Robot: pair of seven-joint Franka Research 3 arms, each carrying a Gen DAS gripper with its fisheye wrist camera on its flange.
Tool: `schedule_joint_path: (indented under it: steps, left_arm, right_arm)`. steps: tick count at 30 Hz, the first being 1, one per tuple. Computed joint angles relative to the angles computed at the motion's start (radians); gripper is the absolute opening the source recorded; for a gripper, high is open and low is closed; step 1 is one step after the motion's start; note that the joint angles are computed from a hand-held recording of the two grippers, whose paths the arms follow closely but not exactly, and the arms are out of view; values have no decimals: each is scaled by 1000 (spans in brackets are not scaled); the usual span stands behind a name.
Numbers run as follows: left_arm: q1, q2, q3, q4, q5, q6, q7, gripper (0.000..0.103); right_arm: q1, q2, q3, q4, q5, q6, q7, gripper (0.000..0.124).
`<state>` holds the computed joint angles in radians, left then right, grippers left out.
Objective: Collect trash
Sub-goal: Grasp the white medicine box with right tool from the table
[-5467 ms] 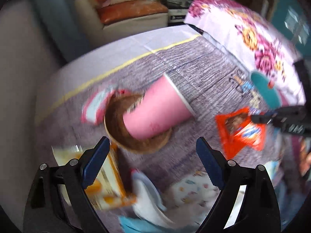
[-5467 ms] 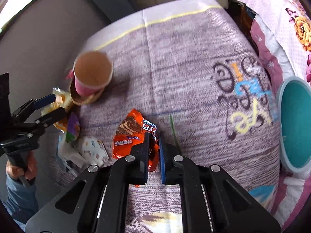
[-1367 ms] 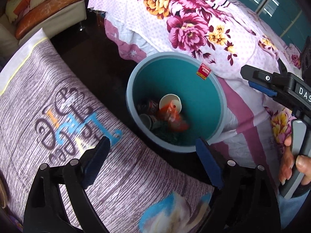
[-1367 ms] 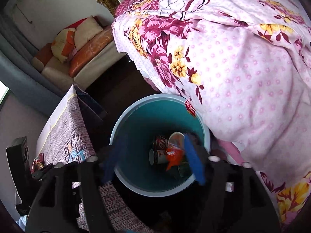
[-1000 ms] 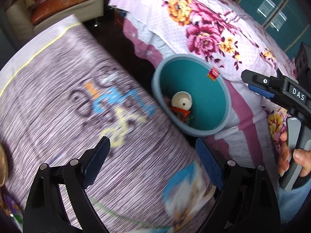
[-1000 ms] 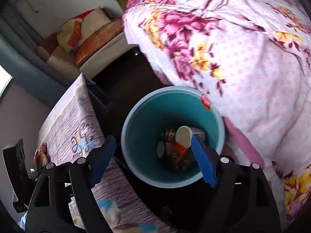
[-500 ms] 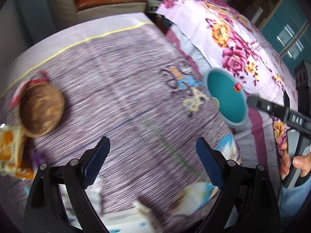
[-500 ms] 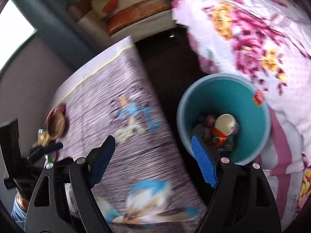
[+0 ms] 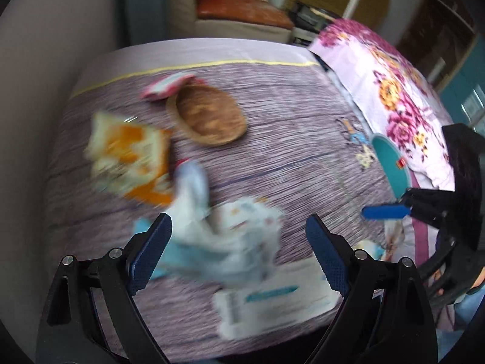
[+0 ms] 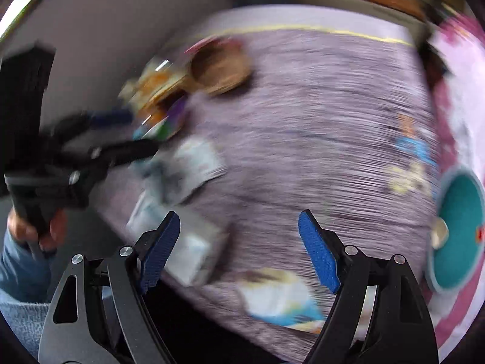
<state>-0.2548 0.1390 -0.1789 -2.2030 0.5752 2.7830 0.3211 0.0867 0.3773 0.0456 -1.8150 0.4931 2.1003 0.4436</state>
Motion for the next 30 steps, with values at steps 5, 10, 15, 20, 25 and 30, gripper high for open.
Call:
schedule_joint_path:
  steps: [5,10,15,20,25,30]
  left_arm:
    - [17,-136,11,-188,109,31,-237,90]
    - [69,-213,-20,-308,158,77,-379,90]
    - [99,-258,-48,-369,150,76,-409,90]
    - [115,-241,-56,-375,146,90,-404,90]
    - [115,-193,-45,-360,139,114,-379,90]
    - [112,-157,-27,-348,149,146,-364,90]
  right_arm:
    - [75,-28,25,-50,-126,-59,-59,77]
    - [143,-63,28,-118,-240,-21,-85,85]
    - [207,-82,20,-202,-381,99,-26,85]
    - [216,-101,26,-271,-404,193,-14,85]
    - [191,-136,32,-340,-356,264,-75,85]
    - [144,-155,26,-346,-237,250,-114,73]
